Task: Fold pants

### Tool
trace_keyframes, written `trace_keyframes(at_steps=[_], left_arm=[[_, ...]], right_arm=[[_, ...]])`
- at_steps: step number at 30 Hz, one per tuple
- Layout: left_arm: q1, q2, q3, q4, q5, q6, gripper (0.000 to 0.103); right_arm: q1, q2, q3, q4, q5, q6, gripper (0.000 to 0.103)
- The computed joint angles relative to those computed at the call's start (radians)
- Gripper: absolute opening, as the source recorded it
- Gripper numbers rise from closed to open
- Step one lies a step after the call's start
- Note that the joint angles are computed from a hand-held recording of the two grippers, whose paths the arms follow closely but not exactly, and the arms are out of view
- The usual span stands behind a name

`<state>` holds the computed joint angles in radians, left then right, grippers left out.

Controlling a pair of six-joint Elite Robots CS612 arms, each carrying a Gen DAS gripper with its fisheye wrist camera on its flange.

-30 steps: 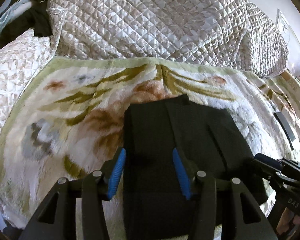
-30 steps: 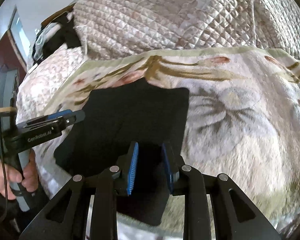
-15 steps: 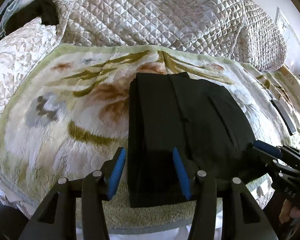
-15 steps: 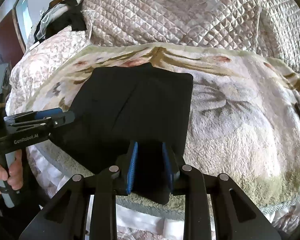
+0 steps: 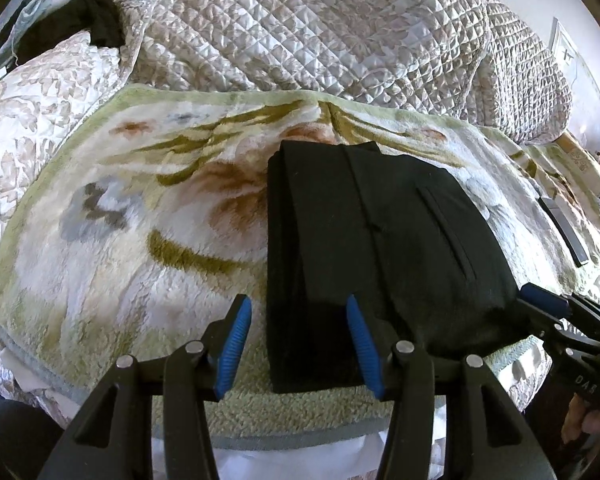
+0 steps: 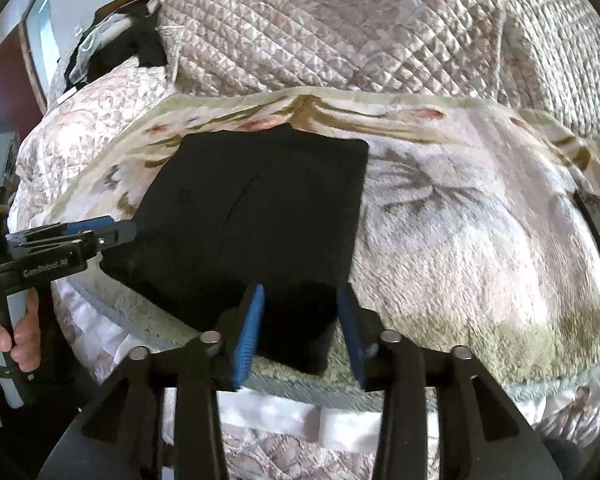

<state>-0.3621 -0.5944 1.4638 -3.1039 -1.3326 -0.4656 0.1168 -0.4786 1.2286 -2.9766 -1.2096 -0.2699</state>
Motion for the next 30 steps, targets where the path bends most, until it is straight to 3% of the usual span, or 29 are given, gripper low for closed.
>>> trace_keyframes(at_steps=[10,15,24,30], left_arm=[[0.013,-0.016,0.022,0.002,-0.015,-0.027,0.054],[0.033,-0.011,-0.003,0.004,-0.036,-0.03,0.053],[0.079,0.062,-0.126,0.026,-0.249,-0.065,0.057],[0.1,0.104,-0.171,-0.026,-0.336,-0.101,0.063]], right_arm=[[-0.02,-0.004,-0.012,0.031,0.01,0.066,0.043],[-0.037,0.019,-0.065,0.075,0.067,0.142,0.043],[-0.041,0.096,-0.215,0.215,0.196,0.184,0.043],[-0.042,0.149,-0.317,0.294,0.277,0.205,0.043]])
